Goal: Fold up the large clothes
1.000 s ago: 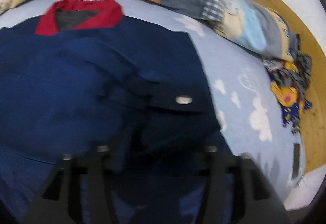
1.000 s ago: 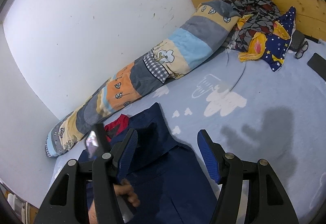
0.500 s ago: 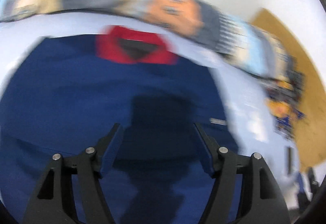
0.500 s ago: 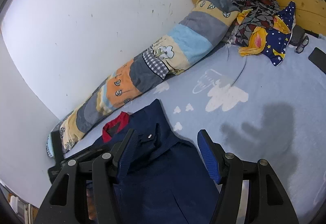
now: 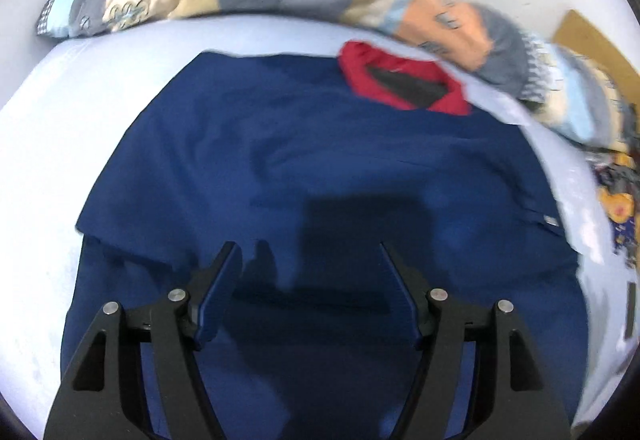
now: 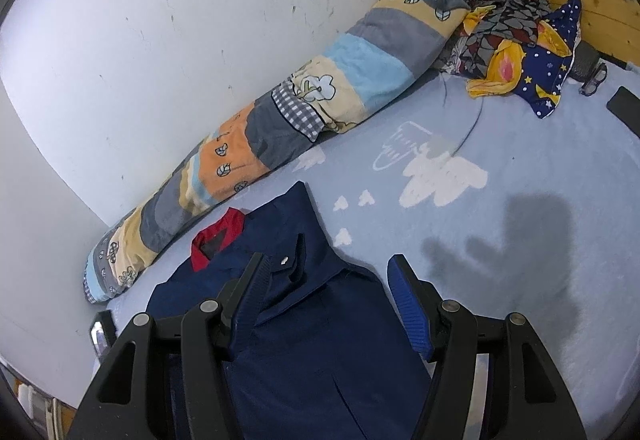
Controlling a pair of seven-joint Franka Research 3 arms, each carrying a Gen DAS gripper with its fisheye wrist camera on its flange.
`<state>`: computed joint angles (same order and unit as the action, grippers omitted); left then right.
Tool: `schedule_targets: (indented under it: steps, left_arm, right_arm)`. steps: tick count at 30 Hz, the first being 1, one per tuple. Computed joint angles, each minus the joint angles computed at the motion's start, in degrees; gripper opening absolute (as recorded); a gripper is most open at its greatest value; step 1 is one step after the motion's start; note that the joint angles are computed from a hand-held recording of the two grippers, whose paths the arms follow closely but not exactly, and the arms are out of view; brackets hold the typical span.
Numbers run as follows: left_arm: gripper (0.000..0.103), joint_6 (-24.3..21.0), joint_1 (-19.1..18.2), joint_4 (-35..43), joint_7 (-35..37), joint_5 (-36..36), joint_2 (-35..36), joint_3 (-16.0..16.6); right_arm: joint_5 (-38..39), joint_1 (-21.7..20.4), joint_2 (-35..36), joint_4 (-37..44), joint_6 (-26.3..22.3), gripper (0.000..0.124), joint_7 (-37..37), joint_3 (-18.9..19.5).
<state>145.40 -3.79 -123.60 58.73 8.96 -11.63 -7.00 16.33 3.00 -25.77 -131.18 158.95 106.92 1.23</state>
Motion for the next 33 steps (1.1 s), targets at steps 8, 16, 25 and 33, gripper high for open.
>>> schedule_targets:
  steps: [8, 16, 25, 33]
  left_arm:
    - [0.068, -3.5, -2.2, -13.2, 4.9, -3.5, -18.6, 2.4]
    - [0.068, -13.4, -3.2, -26.2, 2.4, -4.2, -35.6, 2.8]
    - [0.079, -15.9, -6.2, -35.8, -1.8, -5.0, -44.7, 0.6]
    - [0.082, -16.8, -9.0, -40.5, -4.0, -3.6, -55.4, 2.4]
  right_arm:
    - [-2.7, -0.2, -2.6, -1.9, 0.2, 0.064, -3.7, 0.2]
    - [-2.2, 4.6, -8.6, -8.1, -7.3, 0.064, -13.1, -0.1]
    - [-1.5, 6.2, -18.9, -20.3, -21.3, 0.063, -12.2, 4.2]
    - [-5.1, 8.1, -32.2, -27.0, -20.9, 0.063, -11.8, 5.7]
